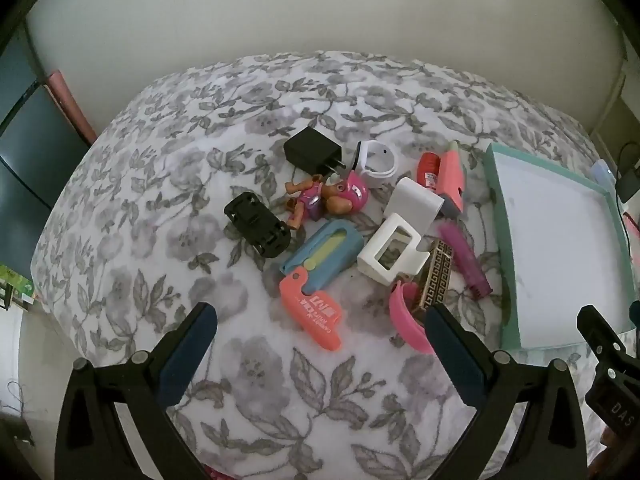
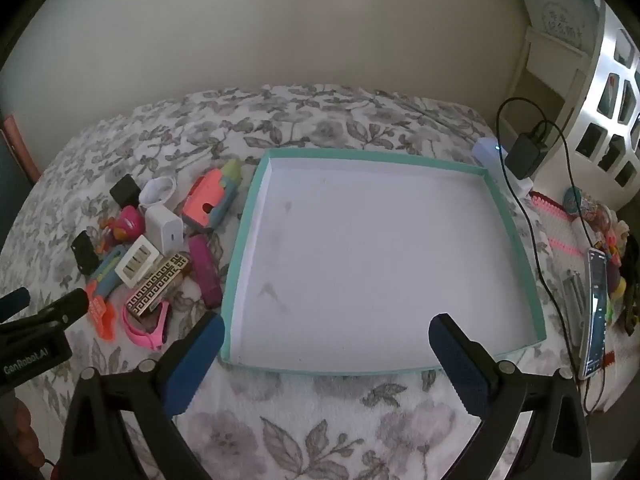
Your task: Organize rigid objects
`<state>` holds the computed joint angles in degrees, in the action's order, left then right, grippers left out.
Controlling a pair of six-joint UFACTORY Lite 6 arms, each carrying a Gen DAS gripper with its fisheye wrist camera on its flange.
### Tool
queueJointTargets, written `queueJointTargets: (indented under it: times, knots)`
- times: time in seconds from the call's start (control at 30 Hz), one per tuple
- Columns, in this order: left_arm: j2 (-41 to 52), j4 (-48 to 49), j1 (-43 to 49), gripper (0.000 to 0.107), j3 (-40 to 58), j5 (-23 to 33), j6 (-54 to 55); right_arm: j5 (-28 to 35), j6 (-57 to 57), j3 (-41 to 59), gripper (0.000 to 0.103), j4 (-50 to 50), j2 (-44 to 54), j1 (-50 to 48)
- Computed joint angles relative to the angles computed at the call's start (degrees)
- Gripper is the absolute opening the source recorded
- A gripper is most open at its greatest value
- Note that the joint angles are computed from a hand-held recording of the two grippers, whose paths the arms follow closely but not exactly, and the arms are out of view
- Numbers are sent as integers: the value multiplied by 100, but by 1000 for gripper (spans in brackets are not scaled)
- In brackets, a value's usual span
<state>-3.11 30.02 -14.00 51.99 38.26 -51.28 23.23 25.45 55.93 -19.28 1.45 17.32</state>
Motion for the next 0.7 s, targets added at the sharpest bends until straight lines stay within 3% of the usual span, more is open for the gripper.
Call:
queueJointTargets:
  times: [0.7]
  knots:
    - [40, -28, 12, 103, 1, 6, 15, 62, 11, 61, 103, 0, 48, 30]
